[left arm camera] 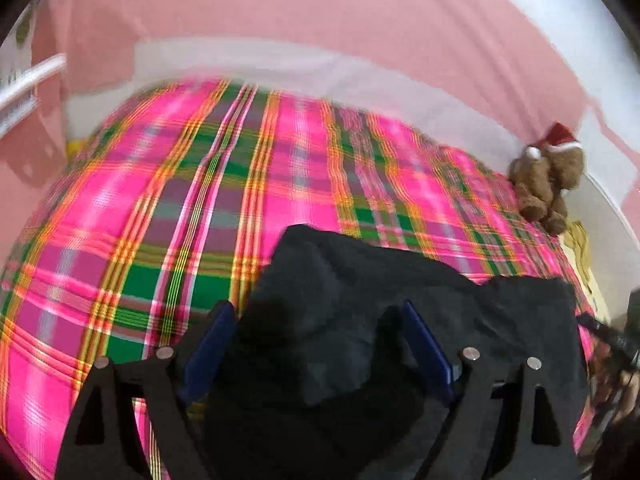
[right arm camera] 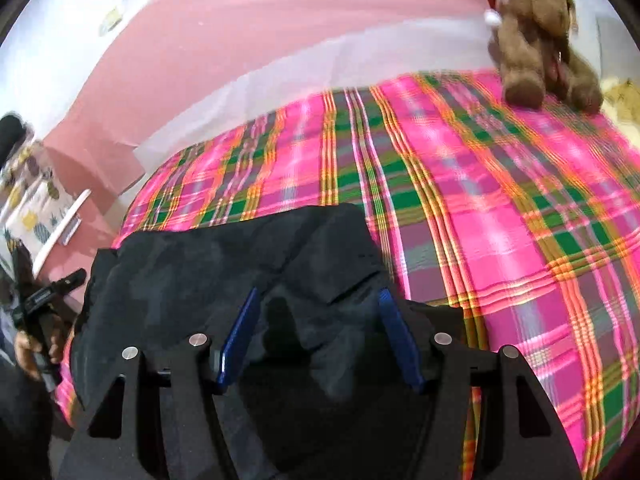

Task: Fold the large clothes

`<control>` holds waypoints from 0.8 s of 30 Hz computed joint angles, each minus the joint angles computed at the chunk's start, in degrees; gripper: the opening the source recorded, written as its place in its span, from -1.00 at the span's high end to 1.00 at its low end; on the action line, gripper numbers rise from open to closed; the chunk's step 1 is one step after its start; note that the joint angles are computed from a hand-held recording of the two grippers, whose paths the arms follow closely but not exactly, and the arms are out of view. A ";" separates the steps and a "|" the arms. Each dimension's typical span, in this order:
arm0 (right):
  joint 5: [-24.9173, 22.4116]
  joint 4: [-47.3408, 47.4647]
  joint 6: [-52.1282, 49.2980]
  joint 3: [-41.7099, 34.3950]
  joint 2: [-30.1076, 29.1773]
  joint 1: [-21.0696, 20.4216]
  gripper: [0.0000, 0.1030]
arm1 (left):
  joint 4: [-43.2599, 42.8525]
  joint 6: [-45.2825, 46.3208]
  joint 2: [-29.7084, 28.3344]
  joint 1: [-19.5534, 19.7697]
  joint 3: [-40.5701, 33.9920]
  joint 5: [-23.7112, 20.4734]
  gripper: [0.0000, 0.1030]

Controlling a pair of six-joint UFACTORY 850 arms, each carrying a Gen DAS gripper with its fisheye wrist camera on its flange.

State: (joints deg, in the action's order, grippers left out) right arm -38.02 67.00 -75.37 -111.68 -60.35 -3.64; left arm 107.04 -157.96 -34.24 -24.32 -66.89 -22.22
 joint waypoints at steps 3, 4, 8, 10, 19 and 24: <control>-7.50 -9.47 11.62 -12.70 -7.60 -0.18 -0.22 | 6.07 -5.74 -2.07 1.99 -1.53 4.88 -0.68; -9.53 -11.63 14.89 -16.46 -9.84 -0.12 -0.22 | 5.10 -4.27 -2.68 2.01 -2.18 5.20 -0.67; -17.09 -17.25 27.27 -29.53 -17.35 -0.21 0.17 | 0.93 0.79 -3.03 0.46 -2.83 1.86 -0.14; -12.96 -16.14 24.50 -23.51 -13.71 0.07 0.80 | -1.33 2.92 -2.92 -0.05 -3.03 -0.40 0.20; 2.93 -27.86 32.41 -21.69 -13.57 3.93 0.98 | -10.15 9.16 -8.96 0.41 -8.11 -4.25 0.32; 7.62 -34.75 35.34 -21.52 -15.27 5.56 0.99 | -11.49 10.44 -11.34 0.11 -9.88 -5.75 0.24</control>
State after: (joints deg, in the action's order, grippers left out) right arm -30.39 32.26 -40.03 -133.20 -75.61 1.92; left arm 95.55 -147.51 -45.57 -24.21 -76.77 -27.97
